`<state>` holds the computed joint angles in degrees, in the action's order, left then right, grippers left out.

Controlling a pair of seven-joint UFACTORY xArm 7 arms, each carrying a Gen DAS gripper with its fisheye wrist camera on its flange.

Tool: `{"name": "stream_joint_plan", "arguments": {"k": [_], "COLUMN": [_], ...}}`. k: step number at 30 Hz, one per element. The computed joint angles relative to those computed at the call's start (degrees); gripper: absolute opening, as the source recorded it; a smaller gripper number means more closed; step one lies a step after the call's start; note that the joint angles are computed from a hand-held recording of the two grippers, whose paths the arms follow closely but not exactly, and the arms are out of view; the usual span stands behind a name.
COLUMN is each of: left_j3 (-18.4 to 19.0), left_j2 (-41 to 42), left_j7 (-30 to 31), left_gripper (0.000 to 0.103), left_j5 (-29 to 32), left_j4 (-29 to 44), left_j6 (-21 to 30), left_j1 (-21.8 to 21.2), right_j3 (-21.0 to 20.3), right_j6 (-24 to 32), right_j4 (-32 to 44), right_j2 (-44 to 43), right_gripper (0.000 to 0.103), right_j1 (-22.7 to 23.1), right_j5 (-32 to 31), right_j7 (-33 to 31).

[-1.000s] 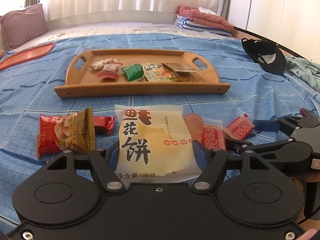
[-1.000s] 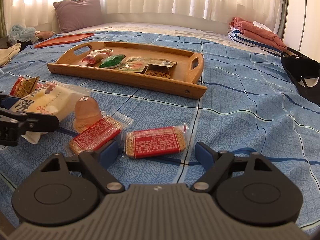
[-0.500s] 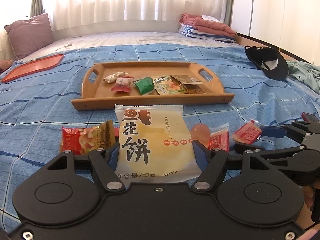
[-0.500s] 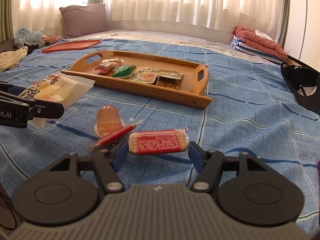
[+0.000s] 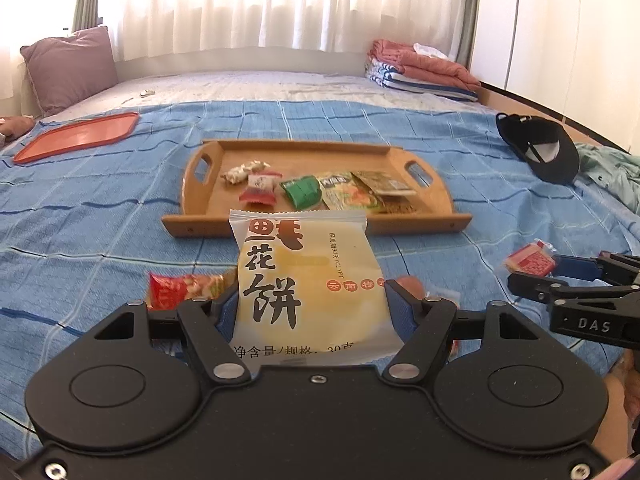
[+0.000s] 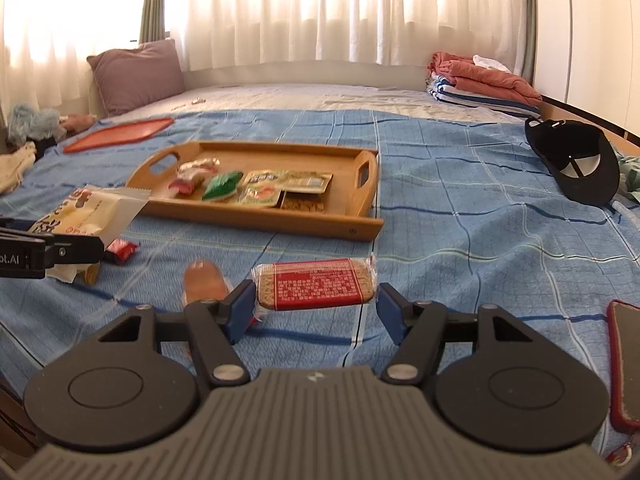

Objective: Organize snacks
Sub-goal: 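Grasp the large white printed packet with the left tool while the right tool grasps the red packet, then carry the white packet and red packet over the bamboo tray with both tools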

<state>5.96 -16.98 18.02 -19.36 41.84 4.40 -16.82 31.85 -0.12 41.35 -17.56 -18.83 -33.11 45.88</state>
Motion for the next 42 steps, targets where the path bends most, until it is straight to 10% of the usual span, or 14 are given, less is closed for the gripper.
{"name": "stream_joint_plan", "arguments": {"k": [24, 42], "left_j3": [-1.09, -8.99], "left_j2": [7.33, 44.7], "left_j7": [6.56, -4.07], "left_gripper": [0.07, 0.07], "left_j5": [-6.68, 2.48], "left_j4": [23.37, 74.65], "left_j6": [18.23, 35.94], "left_j1": [6.98, 16.83], "right_j3": [-19.45, -27.44], "right_j6": [6.19, 23.62], "right_j4": [19.3, 59.72], "right_j2": [10.86, 38.3], "right_gripper": [0.067, 0.067], "right_j1": [19.63, 28.24], "right_j5": [8.79, 25.86], "right_j7": [-8.65, -30.52]}}
